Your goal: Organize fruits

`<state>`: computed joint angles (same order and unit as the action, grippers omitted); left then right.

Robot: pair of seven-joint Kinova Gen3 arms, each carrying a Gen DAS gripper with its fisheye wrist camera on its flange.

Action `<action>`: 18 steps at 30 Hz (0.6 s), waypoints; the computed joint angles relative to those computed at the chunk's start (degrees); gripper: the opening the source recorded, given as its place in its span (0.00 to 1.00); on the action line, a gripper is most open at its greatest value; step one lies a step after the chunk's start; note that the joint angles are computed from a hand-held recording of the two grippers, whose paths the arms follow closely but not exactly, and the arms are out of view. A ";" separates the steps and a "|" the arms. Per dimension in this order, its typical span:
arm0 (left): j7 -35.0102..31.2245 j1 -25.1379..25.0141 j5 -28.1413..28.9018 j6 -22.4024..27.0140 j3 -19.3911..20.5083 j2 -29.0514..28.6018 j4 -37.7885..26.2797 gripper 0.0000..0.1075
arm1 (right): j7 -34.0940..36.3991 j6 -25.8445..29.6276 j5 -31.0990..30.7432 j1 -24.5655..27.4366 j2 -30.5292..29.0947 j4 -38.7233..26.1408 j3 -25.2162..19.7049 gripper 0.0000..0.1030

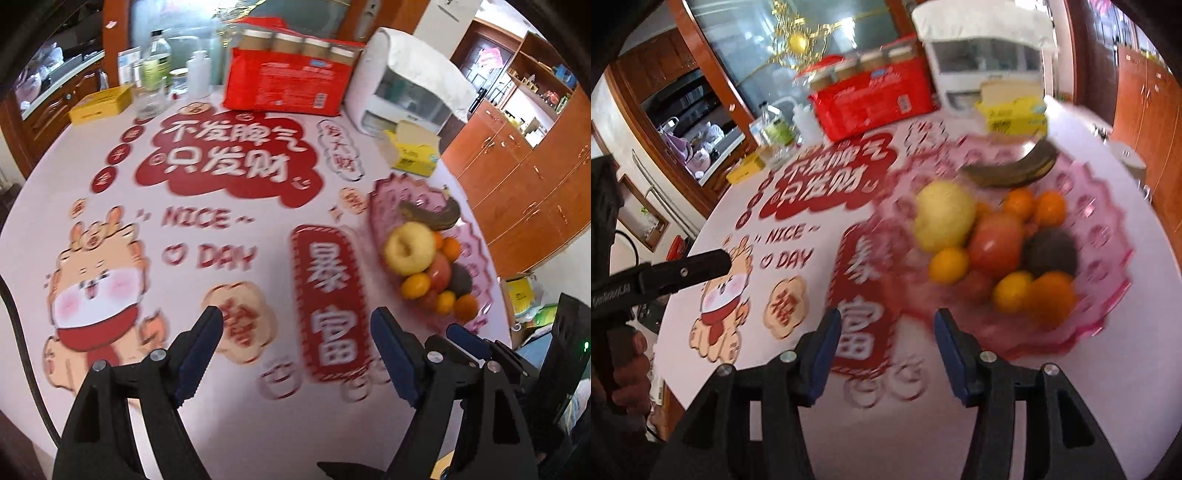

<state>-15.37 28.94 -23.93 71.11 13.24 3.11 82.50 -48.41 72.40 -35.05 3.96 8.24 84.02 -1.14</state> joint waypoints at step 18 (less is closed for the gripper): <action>1.93 0.48 -9.75 16.36 9.32 -5.35 -6.07 0.88 | -11.97 6.31 7.93 -9.50 -12.62 -3.83 0.85 0.88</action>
<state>-13.44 29.42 -33.68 87.48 22.56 -2.24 76.43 -60.38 78.71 -27.12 -5.54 -4.37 80.19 -0.30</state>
